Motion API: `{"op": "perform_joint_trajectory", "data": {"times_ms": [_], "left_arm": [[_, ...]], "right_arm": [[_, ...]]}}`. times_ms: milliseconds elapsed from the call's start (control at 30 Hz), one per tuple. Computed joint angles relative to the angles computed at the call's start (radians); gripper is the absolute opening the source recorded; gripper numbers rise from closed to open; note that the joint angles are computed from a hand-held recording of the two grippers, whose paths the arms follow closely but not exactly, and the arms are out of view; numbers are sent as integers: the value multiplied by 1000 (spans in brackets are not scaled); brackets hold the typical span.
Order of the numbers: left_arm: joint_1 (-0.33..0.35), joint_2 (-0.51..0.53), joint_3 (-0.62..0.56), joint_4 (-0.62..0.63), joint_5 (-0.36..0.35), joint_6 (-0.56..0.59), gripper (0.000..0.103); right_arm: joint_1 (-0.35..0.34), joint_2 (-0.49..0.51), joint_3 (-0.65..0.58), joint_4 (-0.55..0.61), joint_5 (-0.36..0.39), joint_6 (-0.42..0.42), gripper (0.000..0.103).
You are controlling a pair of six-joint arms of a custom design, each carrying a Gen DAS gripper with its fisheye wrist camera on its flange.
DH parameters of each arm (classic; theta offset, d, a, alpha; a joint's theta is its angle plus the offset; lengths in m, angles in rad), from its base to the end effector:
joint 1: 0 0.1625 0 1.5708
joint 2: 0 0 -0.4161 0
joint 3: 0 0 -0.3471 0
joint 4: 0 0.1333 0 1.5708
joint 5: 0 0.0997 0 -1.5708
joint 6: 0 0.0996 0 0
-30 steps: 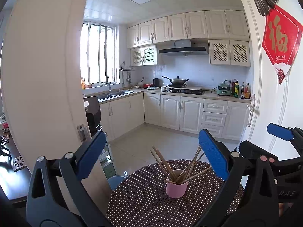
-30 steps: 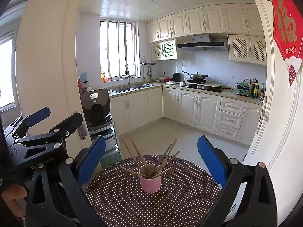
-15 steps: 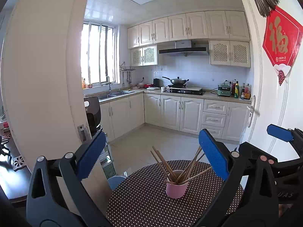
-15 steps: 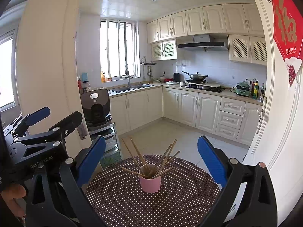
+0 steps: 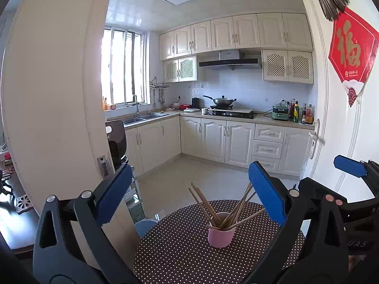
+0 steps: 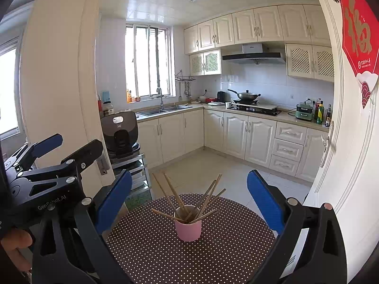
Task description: Organize utensils
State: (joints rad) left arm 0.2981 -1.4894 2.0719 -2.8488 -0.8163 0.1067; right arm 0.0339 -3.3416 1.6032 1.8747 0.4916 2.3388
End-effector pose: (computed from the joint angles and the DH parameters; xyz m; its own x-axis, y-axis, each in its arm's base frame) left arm -0.3678 -0.3238 0.3944 -0.5518 0.5884 -0.5911 0.7972 0.1638 -0.5811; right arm 0.4399 -0.2063 0.3169 -0.7152 0.3039 0.6294 -0.5450 0.3212 -0.7744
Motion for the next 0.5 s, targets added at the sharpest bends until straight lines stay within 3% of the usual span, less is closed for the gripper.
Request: {"op": "perform_joint_trajectory", "data": {"times_ms": [500], "left_arm": [[-2,-1,3,-4,5,1,97]], "right_arm": [[-2,2,-2,-6,-2,2,94]]}}
